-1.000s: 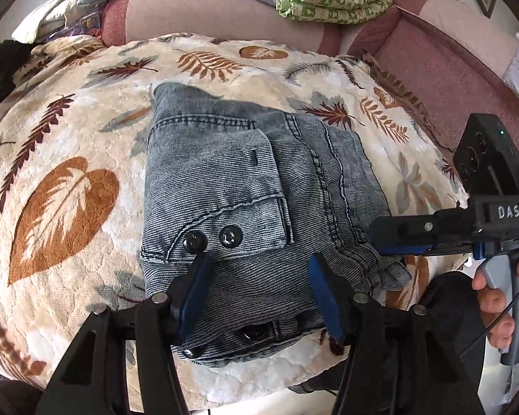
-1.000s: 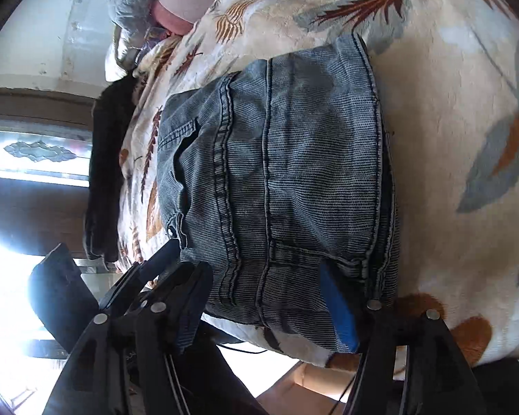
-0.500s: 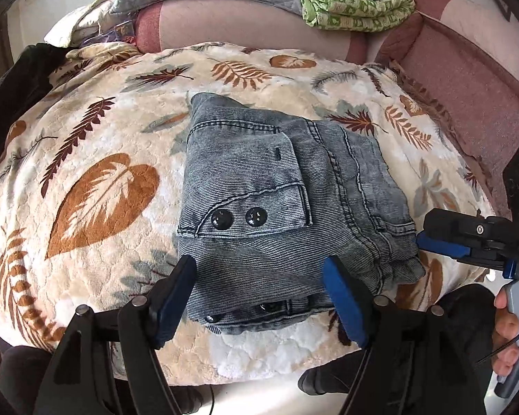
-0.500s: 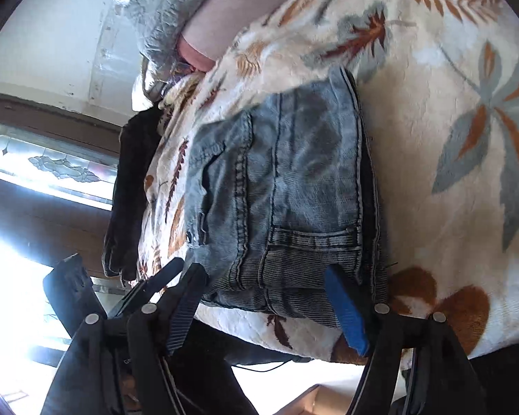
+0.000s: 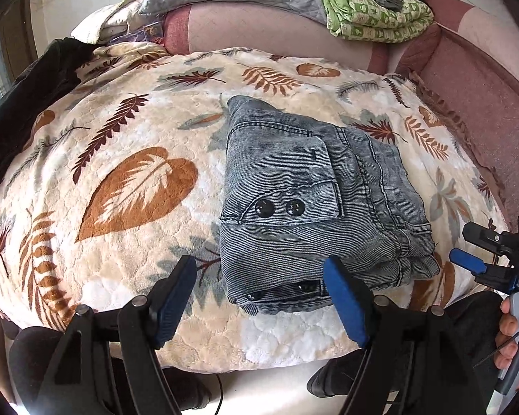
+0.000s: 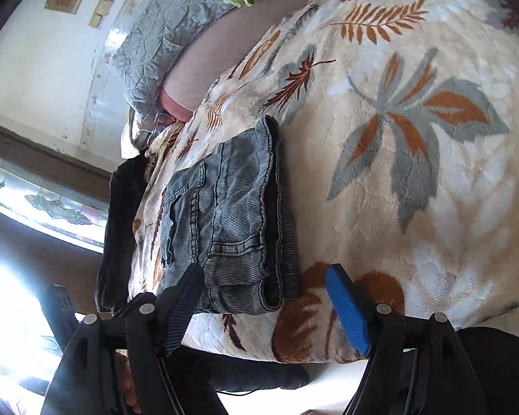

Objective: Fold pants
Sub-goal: 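Grasp the folded jeans edge with the left tool and lift it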

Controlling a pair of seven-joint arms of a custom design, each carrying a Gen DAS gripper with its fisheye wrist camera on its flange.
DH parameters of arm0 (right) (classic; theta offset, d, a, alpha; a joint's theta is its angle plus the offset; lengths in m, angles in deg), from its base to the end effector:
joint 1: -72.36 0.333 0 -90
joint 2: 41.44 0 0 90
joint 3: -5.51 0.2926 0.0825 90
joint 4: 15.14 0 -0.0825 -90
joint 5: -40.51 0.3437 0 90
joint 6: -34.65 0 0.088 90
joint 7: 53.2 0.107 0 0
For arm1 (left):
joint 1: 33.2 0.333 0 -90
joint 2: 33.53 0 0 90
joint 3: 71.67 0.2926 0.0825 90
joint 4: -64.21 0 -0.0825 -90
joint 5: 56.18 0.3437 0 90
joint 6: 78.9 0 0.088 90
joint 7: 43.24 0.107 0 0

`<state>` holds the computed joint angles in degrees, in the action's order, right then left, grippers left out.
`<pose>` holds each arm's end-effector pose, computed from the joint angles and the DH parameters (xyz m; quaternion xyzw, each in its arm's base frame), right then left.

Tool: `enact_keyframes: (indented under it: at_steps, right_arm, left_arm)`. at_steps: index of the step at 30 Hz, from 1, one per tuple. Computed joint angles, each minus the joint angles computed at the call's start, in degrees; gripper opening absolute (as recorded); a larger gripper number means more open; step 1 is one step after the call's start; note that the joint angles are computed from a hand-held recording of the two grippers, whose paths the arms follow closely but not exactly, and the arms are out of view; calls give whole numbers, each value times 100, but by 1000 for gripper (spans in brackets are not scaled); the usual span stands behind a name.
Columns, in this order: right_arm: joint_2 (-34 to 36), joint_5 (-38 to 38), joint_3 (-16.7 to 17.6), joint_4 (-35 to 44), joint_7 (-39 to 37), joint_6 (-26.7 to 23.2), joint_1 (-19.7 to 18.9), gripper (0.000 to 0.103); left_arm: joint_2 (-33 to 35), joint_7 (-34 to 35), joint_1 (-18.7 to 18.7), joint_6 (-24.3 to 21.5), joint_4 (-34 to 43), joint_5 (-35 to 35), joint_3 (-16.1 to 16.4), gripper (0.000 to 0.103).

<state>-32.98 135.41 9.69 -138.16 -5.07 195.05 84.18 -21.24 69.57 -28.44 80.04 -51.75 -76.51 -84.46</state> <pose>0.5242 0.1009 0.3548 -0.4577 0.7680 0.0804 0.4407 0.5892 -0.0613 0.4064 -0.5974 0.7480 -0.2590 0.1285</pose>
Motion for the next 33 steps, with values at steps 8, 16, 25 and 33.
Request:
enact_keyframes:
  at_steps: [8, 16, 25, 33]
  right_arm:
    - [508, -1705, -81, 721, 1497, -569, -308, 76]
    - [1017, -1945, 120, 1270, 1791, -719, -611, 76]
    - [1687, -2795, 193, 2247, 2395, -1690, -843, 76]
    - [2249, -3287, 443, 2877, 2822, -1960, -975, 77]
  left_arm:
    - [864, 519, 669, -1350, 1477, -1431, -177, 76]
    - [2482, 42, 1170, -3400, 3695, -2032, -403, 76]
    - [3271, -52, 1010, -3878, 4871, -1662, -535, 76]
    - [3747, 76, 1037, -4181, 5361, -1454, -722, 76]
